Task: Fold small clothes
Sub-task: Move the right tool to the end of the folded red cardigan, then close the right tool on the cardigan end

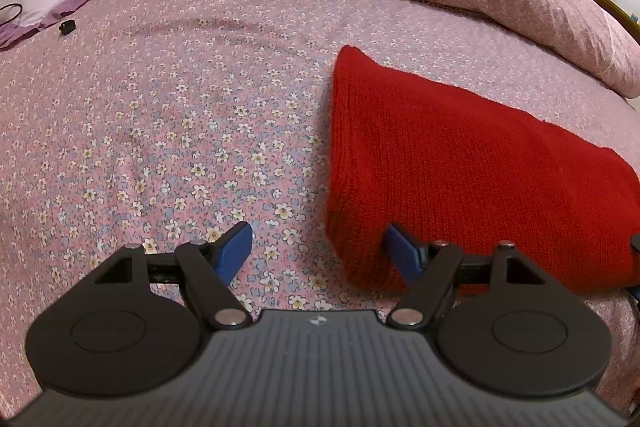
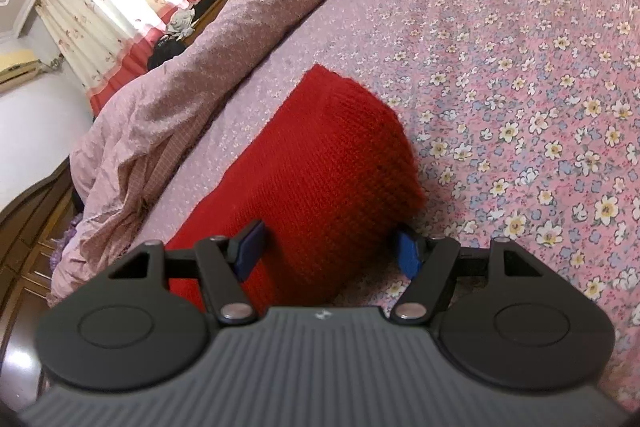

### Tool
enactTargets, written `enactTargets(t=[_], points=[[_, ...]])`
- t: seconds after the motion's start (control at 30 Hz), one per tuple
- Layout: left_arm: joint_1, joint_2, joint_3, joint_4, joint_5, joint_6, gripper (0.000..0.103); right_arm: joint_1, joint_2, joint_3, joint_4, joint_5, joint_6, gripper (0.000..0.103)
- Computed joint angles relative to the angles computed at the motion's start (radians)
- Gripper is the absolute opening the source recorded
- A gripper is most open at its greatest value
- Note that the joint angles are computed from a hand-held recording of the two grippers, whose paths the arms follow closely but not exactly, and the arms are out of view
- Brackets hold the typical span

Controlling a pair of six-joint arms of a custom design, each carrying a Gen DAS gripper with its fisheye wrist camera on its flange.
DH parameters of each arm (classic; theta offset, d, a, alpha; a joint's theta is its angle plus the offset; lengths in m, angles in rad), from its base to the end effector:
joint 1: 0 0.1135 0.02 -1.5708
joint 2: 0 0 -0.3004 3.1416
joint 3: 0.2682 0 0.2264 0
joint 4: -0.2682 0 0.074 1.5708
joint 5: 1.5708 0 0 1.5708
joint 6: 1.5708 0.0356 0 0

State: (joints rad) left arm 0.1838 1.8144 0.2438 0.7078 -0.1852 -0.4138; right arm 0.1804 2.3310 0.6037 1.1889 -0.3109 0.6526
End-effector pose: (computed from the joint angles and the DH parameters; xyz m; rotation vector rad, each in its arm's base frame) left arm 0.2184 0.0473 0.1039 -0.7904 2.2845 0.1204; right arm 0.3373 0.0726 0.0509 0.3218 2.1671 0.8138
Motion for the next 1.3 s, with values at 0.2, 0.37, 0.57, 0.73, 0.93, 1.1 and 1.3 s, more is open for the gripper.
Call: enactTargets(t=[0.2,0.37,0.57,0.73,0.93,1.1,1.3], points=[[-0.001,0.001,0.0,-0.002,-0.002,-0.001,0.079,-0.018,0.009,0.036,-0.017,-0.048,0.086,0.069],[-0.001,0.006,0.001,0.001,-0.003,0.0,0.079,-0.006,0.03,0.043,0.016,-0.047,0.102,0.069],[0.001,0.015,0.003,0.005,0.0,-0.002,0.079,-0.008,0.045,0.051,0.034,-0.071,0.102,0.069],[0.002,0.016,0.003,0.005,0.001,0.0,0.08,-0.012,0.051,0.061,0.037,-0.088,0.109,0.065],[0.004,0.014,0.005,-0.001,0.003,0.0,0.08,-0.017,0.074,0.071,0.061,-0.096,0.141,0.052],[0.007,0.018,0.01,-0.004,0.002,0.001,0.082,-0.045,0.101,0.071,0.089,-0.162,0.192,0.04],[0.007,0.014,0.013,-0.014,0.0,0.002,0.082,-0.059,0.111,0.059,0.116,-0.188,0.213,0.038]])
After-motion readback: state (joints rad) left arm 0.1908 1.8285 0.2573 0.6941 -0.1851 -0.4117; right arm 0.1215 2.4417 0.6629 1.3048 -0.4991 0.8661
